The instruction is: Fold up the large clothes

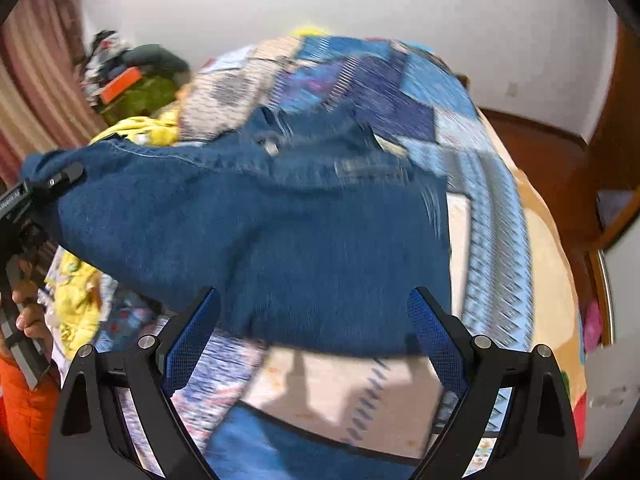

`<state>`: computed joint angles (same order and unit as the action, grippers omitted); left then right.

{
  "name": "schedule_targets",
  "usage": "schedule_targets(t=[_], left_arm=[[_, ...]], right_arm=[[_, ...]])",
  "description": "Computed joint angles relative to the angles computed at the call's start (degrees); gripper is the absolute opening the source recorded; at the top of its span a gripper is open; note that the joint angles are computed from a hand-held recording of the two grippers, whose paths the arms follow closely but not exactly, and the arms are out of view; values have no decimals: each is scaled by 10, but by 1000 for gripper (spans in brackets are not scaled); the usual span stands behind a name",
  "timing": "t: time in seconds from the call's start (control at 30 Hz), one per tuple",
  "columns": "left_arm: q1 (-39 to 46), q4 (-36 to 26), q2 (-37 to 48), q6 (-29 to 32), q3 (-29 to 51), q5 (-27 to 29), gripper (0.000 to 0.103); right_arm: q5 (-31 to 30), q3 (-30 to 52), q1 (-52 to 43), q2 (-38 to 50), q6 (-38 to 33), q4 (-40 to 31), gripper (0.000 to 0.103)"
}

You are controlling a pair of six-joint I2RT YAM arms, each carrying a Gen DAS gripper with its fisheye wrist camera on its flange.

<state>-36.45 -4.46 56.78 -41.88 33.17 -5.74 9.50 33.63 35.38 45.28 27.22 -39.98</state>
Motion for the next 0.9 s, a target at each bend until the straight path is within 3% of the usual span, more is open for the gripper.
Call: schedule_targets(t=[0.17, 0.27, 0.4, 0.47, 0.53, 0.6, 0.7, 0.9], left_arm=[[15, -80, -56, 46, -6, -32, 31], [22, -102, -56, 49, -20, -30, 31], [22, -101, -47, 51, -35, -37, 31], [8, -98, -27, 55, -23, -49, 31], [-8, -93, 15, 63, 8, -61, 31], [-43, -96, 40, 68, 39, -85, 31], [-85, -81, 90, 84, 85, -104, 31], [-220, -69, 248, 101, 226, -128, 29]], right_arm=[[4, 25, 73, 140, 14, 106, 93], [-38, 44, 80, 261, 7, 186, 93], [-103, 75, 73, 425, 15, 258, 94], [-85, 67, 83, 449, 12, 286, 97], [-71, 48, 90, 433, -4, 302, 96], [-95, 33, 72, 393, -22, 284, 96], [-107, -26, 32, 261, -12, 255, 96], [-74, -95, -104, -40, -38, 67, 96]])
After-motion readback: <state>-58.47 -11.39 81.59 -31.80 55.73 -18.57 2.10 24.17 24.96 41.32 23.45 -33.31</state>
